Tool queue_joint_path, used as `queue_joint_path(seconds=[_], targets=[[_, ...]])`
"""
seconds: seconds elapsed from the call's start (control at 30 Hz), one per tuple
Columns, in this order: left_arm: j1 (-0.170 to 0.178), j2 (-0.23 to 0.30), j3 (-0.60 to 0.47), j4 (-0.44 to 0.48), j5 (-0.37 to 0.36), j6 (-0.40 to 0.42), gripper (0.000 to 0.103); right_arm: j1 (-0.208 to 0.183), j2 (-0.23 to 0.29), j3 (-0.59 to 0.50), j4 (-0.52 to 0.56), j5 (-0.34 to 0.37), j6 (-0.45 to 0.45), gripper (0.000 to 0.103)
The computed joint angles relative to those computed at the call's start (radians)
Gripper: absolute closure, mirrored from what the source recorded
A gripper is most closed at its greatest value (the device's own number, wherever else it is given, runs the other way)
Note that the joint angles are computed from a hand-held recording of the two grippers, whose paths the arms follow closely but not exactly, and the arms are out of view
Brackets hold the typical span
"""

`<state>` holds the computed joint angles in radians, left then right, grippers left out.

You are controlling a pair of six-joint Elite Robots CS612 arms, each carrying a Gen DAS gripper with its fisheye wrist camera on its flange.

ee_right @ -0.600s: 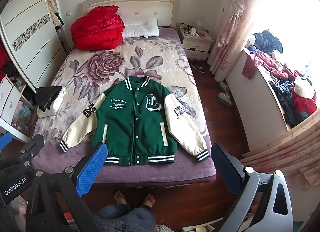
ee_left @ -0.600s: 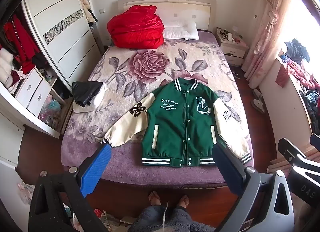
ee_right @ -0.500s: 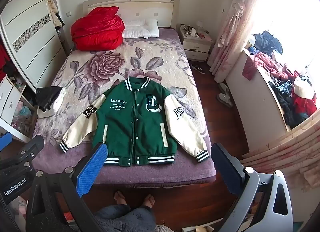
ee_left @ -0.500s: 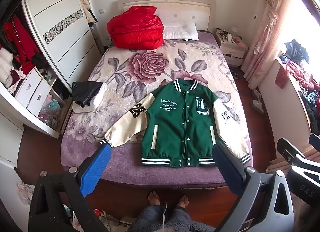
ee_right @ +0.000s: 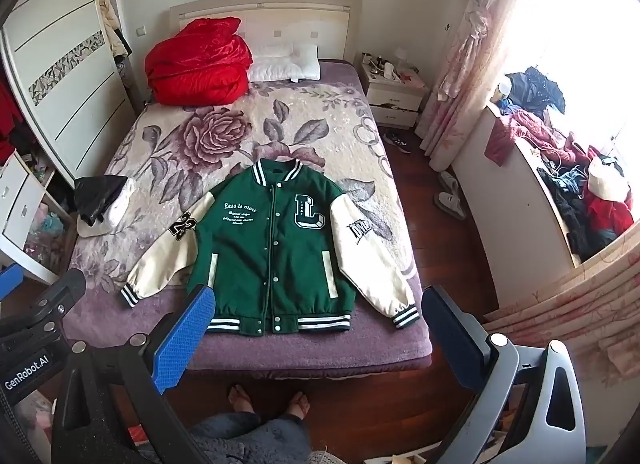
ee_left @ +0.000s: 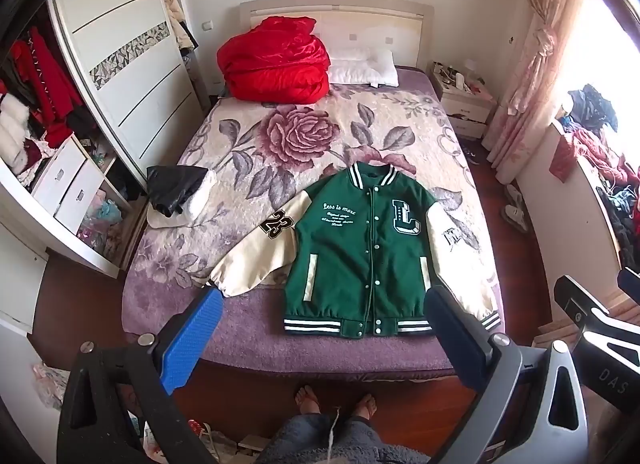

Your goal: Fold large clothes

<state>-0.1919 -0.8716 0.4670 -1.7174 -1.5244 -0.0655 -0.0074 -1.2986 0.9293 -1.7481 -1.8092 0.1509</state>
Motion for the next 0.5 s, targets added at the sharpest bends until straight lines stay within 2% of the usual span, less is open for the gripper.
queue_joint_path(seconds=[0.43, 0.5], targets=[[0.004, 0.02, -0.052, 0.027, -0.001, 0.005, 0.0, -0.006, -0.007, -0.015, 0.005, 0.003, -0.003, 0.0], [0.002, 0.01, -0.029, 0.012, 0.002, 0.004, 0.0, -0.005, -0.004, -0.02, 0.01, 0.002, 0.0, 0.0]])
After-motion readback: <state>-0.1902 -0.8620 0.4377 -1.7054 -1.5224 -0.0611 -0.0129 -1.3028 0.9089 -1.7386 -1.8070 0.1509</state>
